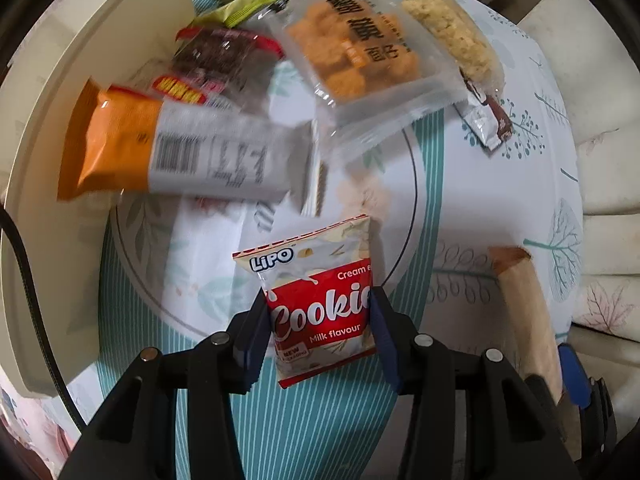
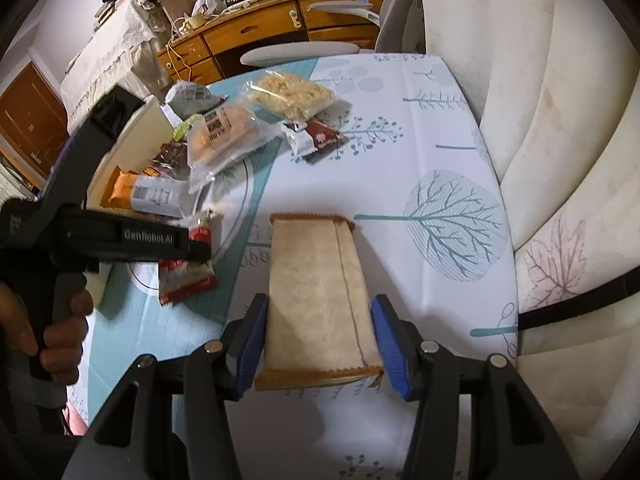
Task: Organize snacks
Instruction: 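Close left tool on the Lipo Cookies packet while right tool lifts the wafer packet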
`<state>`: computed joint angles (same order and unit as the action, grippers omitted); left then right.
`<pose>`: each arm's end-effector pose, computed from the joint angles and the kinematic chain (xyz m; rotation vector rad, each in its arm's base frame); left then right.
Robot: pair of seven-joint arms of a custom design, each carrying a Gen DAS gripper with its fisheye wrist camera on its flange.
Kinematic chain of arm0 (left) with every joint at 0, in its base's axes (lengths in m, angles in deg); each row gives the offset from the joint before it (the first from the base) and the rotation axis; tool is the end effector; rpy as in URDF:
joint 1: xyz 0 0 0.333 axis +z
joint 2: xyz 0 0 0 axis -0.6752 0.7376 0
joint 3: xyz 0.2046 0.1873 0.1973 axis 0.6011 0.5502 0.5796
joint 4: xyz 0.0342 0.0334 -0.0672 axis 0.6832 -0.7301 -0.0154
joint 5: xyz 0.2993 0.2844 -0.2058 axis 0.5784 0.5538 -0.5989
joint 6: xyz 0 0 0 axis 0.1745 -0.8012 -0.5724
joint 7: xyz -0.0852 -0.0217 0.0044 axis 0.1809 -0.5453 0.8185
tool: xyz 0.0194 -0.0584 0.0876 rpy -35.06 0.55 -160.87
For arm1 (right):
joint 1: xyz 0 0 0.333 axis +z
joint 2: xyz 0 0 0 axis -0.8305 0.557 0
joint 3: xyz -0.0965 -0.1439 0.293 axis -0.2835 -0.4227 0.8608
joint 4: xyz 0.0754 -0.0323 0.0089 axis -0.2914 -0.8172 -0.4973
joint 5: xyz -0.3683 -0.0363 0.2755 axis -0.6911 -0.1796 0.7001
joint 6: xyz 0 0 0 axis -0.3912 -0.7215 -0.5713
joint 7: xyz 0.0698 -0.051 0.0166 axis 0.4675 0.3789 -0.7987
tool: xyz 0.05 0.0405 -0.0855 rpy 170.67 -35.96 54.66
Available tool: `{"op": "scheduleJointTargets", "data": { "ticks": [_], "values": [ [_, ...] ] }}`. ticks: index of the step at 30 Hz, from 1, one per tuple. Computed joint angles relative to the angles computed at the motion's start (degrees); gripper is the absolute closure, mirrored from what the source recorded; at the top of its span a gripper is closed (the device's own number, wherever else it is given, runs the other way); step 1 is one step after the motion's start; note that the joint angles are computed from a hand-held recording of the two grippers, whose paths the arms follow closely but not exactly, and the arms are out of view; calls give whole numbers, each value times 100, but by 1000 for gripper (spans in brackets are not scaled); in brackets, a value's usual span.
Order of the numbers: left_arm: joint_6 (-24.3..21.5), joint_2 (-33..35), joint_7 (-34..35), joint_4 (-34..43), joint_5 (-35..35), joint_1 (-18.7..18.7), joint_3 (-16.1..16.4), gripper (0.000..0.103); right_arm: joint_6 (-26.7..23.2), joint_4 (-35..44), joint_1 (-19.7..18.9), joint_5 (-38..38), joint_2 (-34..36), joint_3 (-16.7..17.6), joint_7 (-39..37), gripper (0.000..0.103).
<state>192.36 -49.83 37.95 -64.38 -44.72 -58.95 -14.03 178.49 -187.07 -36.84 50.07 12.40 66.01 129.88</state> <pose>0.4825 -0.2731 0.2637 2.5141 -1.8622 0.1279 0.4385 0.0337 0.3068 -2.0914 1.5976 -0.1238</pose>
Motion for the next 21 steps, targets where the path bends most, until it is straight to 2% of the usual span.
{"op": "scheduleJointTargets", "data": {
  "ticks": [10,15,21],
  "values": [
    [-285,-1101,1000,-821,-974,104,-76,58,73,-234,158,-264,-529,50,401,51],
    [-610,-1850,1637,-1195,-1423,71,-18,58,144,-364,362,-562,-877,34,783,51],
    [-1012,-2613,2200,-1438,-1613,142,80,57,377,-552,606,-1029,-1309,127,1457,51]
  ]
}}
